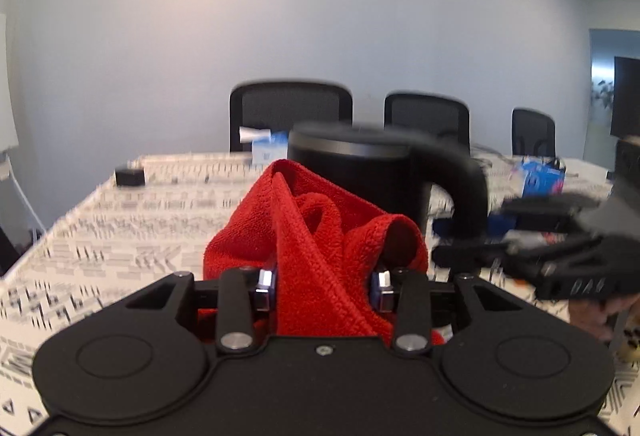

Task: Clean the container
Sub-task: 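Rotate the kettle with the right tool while the left tool presses the towel on it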

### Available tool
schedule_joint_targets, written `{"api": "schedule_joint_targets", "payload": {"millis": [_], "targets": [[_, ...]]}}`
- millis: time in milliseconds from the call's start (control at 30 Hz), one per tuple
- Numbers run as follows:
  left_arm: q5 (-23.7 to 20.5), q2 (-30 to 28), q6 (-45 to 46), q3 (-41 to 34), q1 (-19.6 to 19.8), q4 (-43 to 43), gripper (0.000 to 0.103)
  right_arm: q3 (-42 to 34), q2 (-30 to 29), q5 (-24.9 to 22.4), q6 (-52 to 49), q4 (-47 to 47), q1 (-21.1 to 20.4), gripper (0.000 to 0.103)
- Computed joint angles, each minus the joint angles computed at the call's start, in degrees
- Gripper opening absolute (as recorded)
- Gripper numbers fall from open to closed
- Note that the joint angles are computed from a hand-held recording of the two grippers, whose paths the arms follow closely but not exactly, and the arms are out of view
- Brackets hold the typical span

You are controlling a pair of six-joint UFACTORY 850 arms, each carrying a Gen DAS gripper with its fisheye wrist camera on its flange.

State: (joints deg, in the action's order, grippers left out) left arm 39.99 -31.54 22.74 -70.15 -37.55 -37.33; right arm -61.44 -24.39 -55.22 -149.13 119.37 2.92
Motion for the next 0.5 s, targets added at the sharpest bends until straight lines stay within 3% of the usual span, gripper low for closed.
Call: {"api": "schedule_joint_targets", "payload": {"millis": [133, 233, 300, 433, 500], "targets": [[-0.83, -1.94, 1.95, -1.33, -0.49, -1.42, 0.046, -0.41, -0.31, -0.17, -0.24, -1.31, -0.26, 0.030], [-5.11, -3.58, 2.34, -2.63, 0.11, -3.84, 0.043, -1.48, -0.75, -0.11, 1.39, -4.29, -0.73, 0.031], [-4.32, -3.05, 1.48, -1.69, 0.09, -3.03, 0.042, -2.78, -1.09, -0.19, 3.69, -8.62, -1.30, 0.036], [-1.07, -0.36, -2.86, 1.68, 0.26, 1.33, 0.041, -2.88, -0.26, -1.78, 3.50, -11.72, -2.72, 0.036], [0.74, 0.77, -3.69, 3.16, 0.15, 2.23, 0.040, -2.49, 0.38, -1.53, 3.54, -12.88, -3.32, 0.030]]}}
